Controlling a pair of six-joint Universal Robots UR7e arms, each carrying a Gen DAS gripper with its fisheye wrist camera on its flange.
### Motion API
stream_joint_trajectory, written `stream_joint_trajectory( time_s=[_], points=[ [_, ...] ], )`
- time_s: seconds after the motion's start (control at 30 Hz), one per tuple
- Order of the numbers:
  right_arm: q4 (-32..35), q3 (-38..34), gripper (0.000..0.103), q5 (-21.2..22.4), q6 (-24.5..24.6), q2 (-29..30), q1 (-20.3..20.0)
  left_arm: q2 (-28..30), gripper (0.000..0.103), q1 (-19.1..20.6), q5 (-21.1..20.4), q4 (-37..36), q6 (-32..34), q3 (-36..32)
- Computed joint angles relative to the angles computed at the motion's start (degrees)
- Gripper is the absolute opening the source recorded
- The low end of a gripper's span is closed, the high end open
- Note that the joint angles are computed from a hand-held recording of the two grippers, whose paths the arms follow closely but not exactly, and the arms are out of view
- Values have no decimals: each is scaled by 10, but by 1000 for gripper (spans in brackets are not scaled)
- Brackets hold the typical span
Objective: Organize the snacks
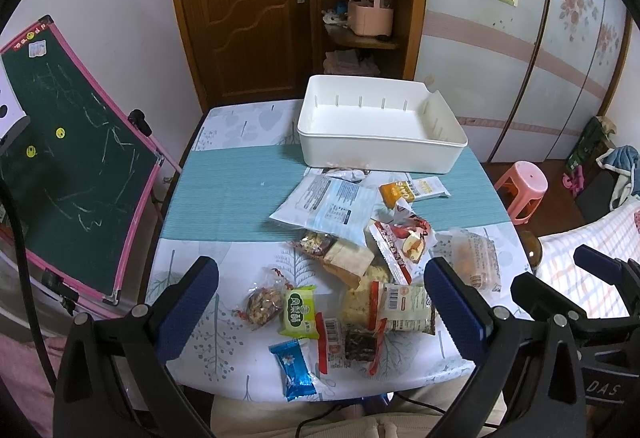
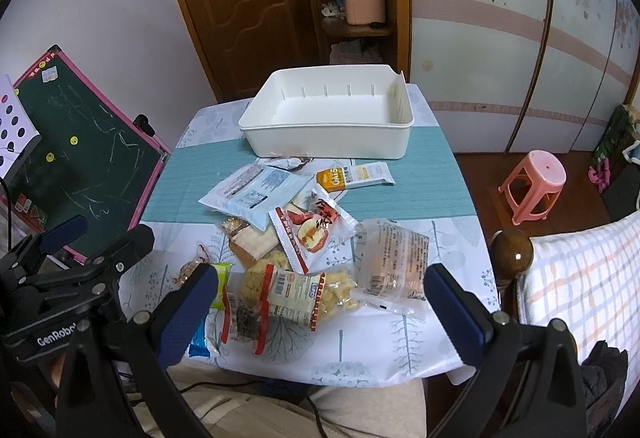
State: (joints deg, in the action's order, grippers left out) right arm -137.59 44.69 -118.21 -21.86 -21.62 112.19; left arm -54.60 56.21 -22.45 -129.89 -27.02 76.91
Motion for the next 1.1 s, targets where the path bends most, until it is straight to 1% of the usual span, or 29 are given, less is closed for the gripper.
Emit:
stream_joint_trajectory(
  time_s=[0.13, 0.2, 0.37, 0.5, 0.57, 0.6, 0.63, 0.67, 0.8, 0.83, 0.9, 0.93, 1.0, 1.03, 1.1],
  points=[
    [-24, 8, 103, -4, -19, -1, 3, 1, 102, -1, 3, -18, 19, -2],
    [-1, -16, 103, -5, -17, 3, 8, 4, 102, -1, 2, -12, 21, -11],
    [-4, -32, 103, -9, -29, 8, 11, 9, 102, -4, -3, -15, 37, -31],
    [-23, -34, 103, -21, -50, 9, 16, 11, 102, -9, 5, -66, 76, -27],
    [-26, -43, 103, -27, -60, 14, 17, 15, 102, -10, 11, -70, 84, -33],
    [-17, -60, 103, -29, -63, 21, 16, 15, 102, -10, 11, -67, 83, -35],
    [-26, -56, 103, -34, -72, 20, 17, 15, 102, -9, 7, -58, 80, -38],
    [-20, -73, 103, -37, -79, 29, 17, 14, 102, -7, 0, -47, 78, -42],
    [-29, -102, 103, -50, -124, 50, 14, 6, 102, 10, -68, 18, 66, -56],
    [-39, -106, 103, -55, -140, 55, 12, 6, 102, 14, -72, 32, 58, -57],
    [-46, -106, 103, -44, -157, 57, 5, 3, 102, 25, -76, 63, 30, -54],
    [-40, -110, 103, -40, -156, 58, 0, 2, 102, 30, -79, 59, 24, -49],
    [-5, -141, 103, -34, -146, 71, -9, -1, 102, 45, -101, 100, -8, -50],
    [19, -158, 101, -30, -144, 78, -15, -1, 102, 53, -111, 127, -27, -54],
    [43, -186, 96, -28, -149, 94, -23, -1, 102, 68, -126, 165, -53, -55]
  ],
)
